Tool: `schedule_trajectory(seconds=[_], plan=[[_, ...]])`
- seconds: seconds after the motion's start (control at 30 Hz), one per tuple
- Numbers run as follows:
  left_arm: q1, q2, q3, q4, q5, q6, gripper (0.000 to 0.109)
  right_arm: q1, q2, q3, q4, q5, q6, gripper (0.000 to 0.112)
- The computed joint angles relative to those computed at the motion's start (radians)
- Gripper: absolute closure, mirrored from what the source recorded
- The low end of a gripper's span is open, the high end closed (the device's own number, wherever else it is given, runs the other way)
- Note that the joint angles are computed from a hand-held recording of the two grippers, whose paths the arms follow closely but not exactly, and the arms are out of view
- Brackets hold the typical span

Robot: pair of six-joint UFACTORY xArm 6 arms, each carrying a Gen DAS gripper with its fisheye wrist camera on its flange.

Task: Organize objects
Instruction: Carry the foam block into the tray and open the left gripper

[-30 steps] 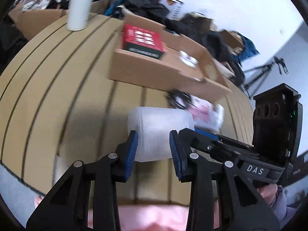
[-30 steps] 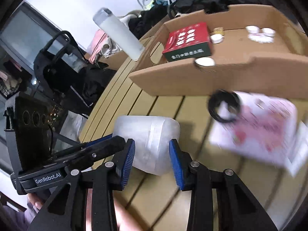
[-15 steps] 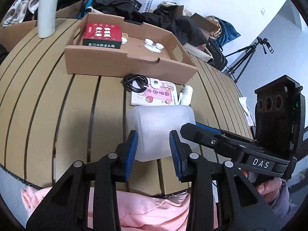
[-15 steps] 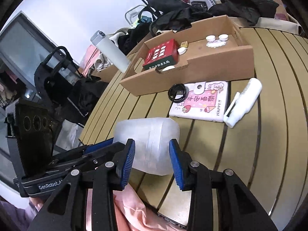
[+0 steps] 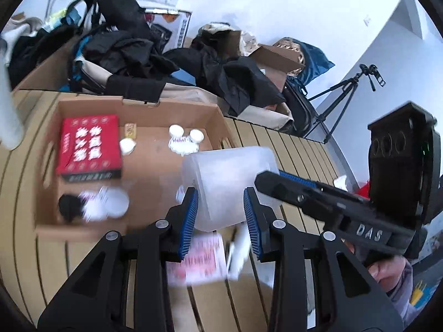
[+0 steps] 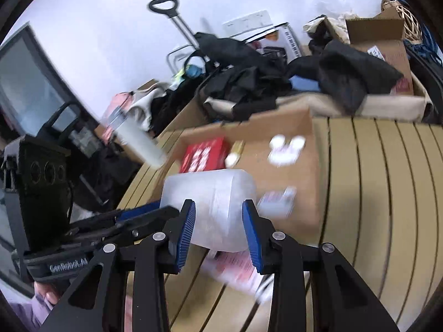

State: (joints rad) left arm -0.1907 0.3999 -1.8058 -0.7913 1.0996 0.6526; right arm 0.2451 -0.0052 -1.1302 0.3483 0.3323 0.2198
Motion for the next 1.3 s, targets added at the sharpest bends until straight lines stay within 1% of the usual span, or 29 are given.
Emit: schedule_trajectory(seconds=[0.1,0.17,0.2,0.23,0.33,0.37,0.43,0.5,0.57,0.6,0.67,0.7,0.73,0.77,0.8,0.83,0.87,0.97,1.03,1.1,1.17,1.2,1.23,1.3], plan=[[-0.011,0.178,-0.202,0.043,0.069,-0.093,0.078,-0.052,0.11,-0.13,0.044,0.114,-0.05,0.074],[-0.013,0.269,-0.299,0.067,0.117,-0.141,0.079,-0.072,0.183,-0.196,0.031,0.182,-0.036,0.074],[-0.015,0.29,-0.309,0.073,0.127,-0.155,0.079,-0.075,0.203,-0.207,0.001,0.199,-0.016,0.074],[-0.019,0.309,-0.32,0.083,0.133,-0.163,0.081,-0.07,0.223,-0.213,-0.071,0.21,0.032,0.074],[-0.031,0.343,-0.333,0.094,0.151,-0.159,0.084,-0.066,0.241,-0.2,-0.22,0.226,0.147,0.074],[-0.032,0.347,-0.333,0.088,0.155,-0.158,0.084,-0.068,0.239,-0.194,-0.241,0.23,0.169,0.075],[-0.033,0.34,-0.323,0.08,0.149,-0.147,0.083,-0.067,0.227,-0.175,-0.316,0.211,0.219,0.077],[-0.031,0.321,-0.305,0.098,0.139,-0.136,0.08,-0.066,0.222,-0.178,-0.324,0.225,0.229,0.077],[-0.016,0.254,-0.227,0.094,0.101,-0.104,0.079,-0.06,0.196,-0.166,-0.353,0.228,0.256,0.076],[-0.006,0.212,-0.177,0.081,0.073,-0.078,0.077,-0.055,0.18,-0.156,-0.367,0.221,0.267,0.075],[0.02,0.079,-0.019,0.064,-0.026,-0.002,0.065,-0.042,0.13,-0.124,-0.414,0.195,0.294,0.072],[0.03,0.0,0.076,0.063,-0.1,0.036,0.054,-0.034,0.106,-0.109,-0.451,0.187,0.322,0.068],[0.039,-0.083,0.178,0.066,-0.188,0.07,0.045,-0.025,0.067,-0.082,-0.492,0.17,0.354,0.062],[0.047,-0.139,0.247,0.071,-0.246,0.087,0.042,-0.017,0.034,-0.055,-0.518,0.15,0.375,0.056],[0.06,-0.204,0.324,0.081,-0.3,0.102,0.036,-0.007,0.0,-0.028,-0.555,0.13,0.407,0.045],[0.072,-0.248,0.375,0.092,-0.329,0.103,0.035,0.007,-0.047,0.01,-0.62,0.108,0.464,0.037],[0.091,-0.301,0.439,0.094,-0.355,0.109,0.035,0.019,-0.076,0.031,-0.669,0.102,0.511,0.036],[0.153,-0.423,0.585,0.075,-0.373,0.113,0.031,0.068,-0.152,0.088,-0.768,0.104,0.62,0.036],[0.194,-0.485,0.654,0.073,-0.345,0.101,0.031,0.108,-0.198,0.127,-0.813,0.119,0.688,0.036],[0.215,-0.538,0.716,0.076,-0.343,0.102,0.031,0.146,-0.249,0.181,-0.849,0.102,0.766,0.036],[0.23,-0.595,0.78,0.073,-0.354,0.126,0.031,0.188,-0.297,0.239,-0.931,0.086,0.897,0.036],[0.236,-0.623,0.811,0.073,-0.363,0.14,0.031,0.216,-0.313,0.26,-0.966,0.099,0.952,0.036],[0.24,-0.647,0.839,0.084,-0.37,0.145,0.031,0.238,-0.324,0.278,-0.983,0.114,0.982,0.036],[0.234,-0.683,0.88,0.116,-0.38,0.137,0.031,0.276,-0.324,0.297,-0.955,0.141,0.972,0.036]])
